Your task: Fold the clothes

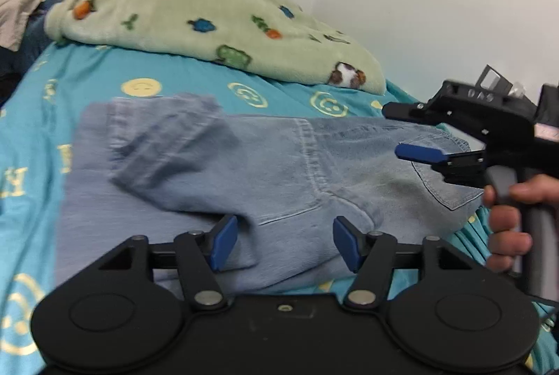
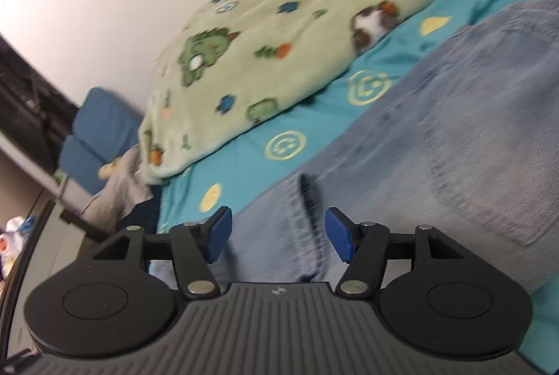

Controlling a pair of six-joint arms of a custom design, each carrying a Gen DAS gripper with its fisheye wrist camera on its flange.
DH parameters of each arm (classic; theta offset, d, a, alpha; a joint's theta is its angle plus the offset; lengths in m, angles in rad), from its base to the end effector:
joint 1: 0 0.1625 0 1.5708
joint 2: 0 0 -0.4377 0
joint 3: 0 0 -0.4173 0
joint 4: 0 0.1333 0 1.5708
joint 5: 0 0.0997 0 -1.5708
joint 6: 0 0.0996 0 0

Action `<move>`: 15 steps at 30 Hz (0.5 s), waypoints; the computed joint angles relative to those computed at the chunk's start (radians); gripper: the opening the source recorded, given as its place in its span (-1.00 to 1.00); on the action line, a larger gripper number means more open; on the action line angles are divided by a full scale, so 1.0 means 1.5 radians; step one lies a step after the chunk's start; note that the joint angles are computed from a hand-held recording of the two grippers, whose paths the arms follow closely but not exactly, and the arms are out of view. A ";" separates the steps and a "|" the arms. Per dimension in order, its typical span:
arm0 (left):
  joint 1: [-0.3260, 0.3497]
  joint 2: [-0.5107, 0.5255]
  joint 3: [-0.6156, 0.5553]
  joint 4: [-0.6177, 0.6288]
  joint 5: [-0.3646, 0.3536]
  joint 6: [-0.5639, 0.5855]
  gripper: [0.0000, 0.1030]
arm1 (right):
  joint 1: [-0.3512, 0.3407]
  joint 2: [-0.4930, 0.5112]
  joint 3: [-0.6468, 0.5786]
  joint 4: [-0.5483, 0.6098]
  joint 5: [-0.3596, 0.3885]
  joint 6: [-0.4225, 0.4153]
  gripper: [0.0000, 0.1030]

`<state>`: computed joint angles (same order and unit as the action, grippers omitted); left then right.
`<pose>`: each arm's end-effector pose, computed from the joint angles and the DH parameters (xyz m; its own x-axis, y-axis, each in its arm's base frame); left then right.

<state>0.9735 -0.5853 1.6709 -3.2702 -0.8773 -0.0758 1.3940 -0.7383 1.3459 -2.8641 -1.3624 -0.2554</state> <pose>-0.2224 -0.6772 0.0300 -0.8753 0.0765 -0.4774 0.3946 0.6837 -0.6139 0.0099 -0.8197 0.2066 -0.9886 -0.1508 0.0050 -0.1174 0.7481 -0.6531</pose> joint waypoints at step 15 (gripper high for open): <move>0.029 -0.002 0.027 -0.116 0.135 0.062 0.22 | 0.038 0.056 0.015 -0.068 -0.131 -0.197 -0.46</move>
